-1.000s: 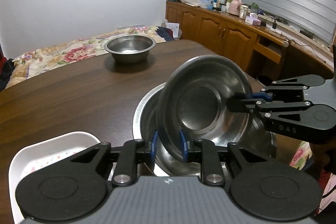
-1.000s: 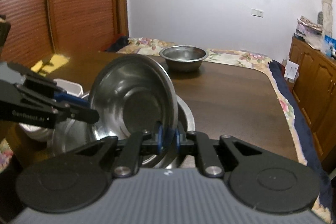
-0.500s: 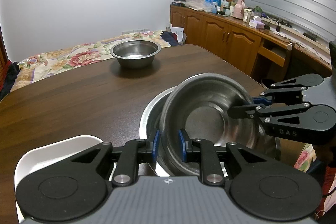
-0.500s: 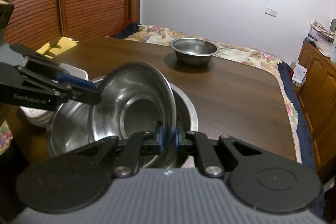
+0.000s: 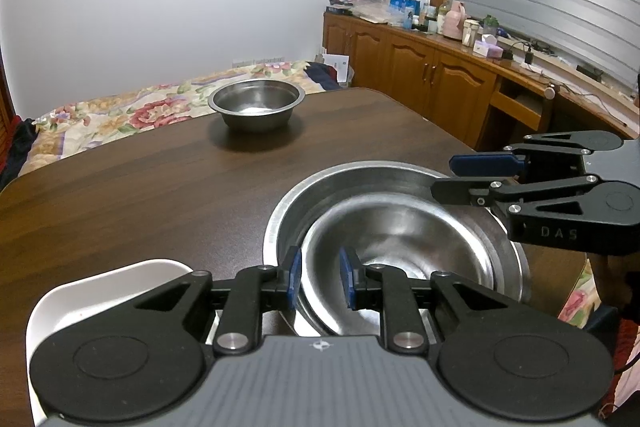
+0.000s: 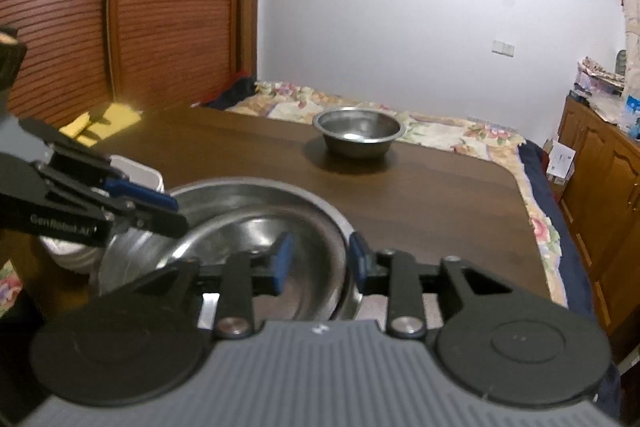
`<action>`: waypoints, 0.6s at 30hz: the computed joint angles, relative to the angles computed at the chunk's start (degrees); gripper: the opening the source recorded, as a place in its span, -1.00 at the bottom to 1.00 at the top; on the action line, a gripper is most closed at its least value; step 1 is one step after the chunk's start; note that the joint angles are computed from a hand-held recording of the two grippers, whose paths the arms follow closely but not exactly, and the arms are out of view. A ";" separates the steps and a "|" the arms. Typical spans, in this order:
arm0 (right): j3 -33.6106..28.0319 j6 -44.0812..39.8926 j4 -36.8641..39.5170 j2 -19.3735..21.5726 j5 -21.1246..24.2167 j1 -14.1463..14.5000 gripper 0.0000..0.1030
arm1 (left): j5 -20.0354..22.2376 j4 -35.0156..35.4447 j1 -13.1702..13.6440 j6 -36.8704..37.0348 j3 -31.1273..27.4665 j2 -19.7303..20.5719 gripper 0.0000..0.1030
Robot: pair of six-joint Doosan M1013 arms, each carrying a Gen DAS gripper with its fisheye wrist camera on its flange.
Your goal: Organize plates and bowls
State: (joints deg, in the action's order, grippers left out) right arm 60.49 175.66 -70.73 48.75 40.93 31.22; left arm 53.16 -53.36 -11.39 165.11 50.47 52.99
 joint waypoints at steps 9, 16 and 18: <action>1.04 6.07 -4.82 -0.49 0.38 0.20 -0.35 | -0.86 -3.72 0.33 1.84 0.16 -0.50 -0.40; -0.06 2.91 -5.41 -0.83 0.69 -0.89 -0.35 | -1.85 -5.18 0.05 2.57 -3.80 0.96 -0.19; -0.57 1.11 -5.43 -0.91 1.12 -1.33 -0.35 | -2.13 -5.02 -0.16 1.51 -6.17 1.98 -0.16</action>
